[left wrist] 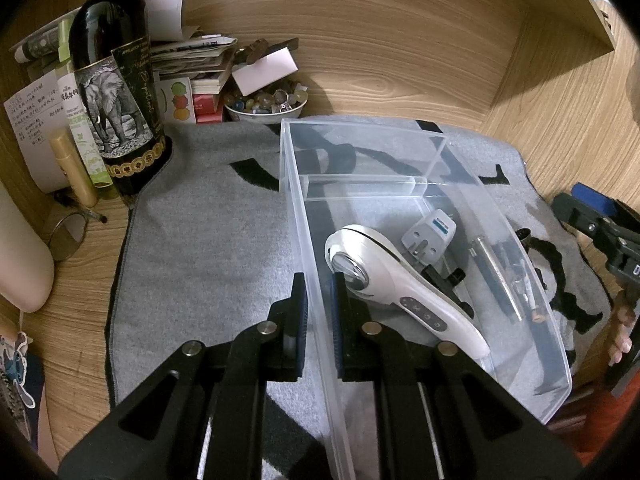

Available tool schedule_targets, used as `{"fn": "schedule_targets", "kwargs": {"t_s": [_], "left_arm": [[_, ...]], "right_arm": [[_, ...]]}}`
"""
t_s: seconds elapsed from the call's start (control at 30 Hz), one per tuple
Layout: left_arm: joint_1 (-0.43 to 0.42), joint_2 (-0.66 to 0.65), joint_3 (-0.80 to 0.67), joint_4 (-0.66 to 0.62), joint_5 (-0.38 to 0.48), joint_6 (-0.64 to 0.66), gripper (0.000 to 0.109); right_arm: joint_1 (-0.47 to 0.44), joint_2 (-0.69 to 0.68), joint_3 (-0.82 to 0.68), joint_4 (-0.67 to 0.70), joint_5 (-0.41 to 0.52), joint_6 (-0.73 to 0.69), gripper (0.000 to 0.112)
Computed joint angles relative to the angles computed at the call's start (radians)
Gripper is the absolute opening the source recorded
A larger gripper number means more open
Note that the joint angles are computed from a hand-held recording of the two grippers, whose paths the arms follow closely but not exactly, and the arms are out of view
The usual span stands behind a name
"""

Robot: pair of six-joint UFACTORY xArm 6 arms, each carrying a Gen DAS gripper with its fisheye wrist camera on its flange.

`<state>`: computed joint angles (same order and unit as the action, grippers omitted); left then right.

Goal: Organize rigid objects
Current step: 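Release the black part in the box and return the right gripper to the rug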

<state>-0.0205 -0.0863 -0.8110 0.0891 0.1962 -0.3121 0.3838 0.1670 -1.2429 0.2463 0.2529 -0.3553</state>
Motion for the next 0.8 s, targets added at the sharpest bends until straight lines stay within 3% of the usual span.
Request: {"fn": "schedule_targets", "kwargs": {"t_s": [0.2, 0.33, 0.8], "left_arm": [[0.0, 0.0, 0.0, -0.002, -0.001, 0.001, 0.01], [0.0, -0.001, 0.001, -0.002, 0.0, 0.002, 0.01], [0.001, -0.003, 0.003, 0.004, 0.0, 0.001, 0.01]], "right_arm": [[-0.069, -0.021, 0.044, -0.204, 0.012, 0.2, 0.081], [-0.102, -0.033, 0.076, -0.259, 0.043, 0.274, 0.081], [-0.156, -0.011, 0.107, -0.252, 0.182, 0.28, 0.081]]}}
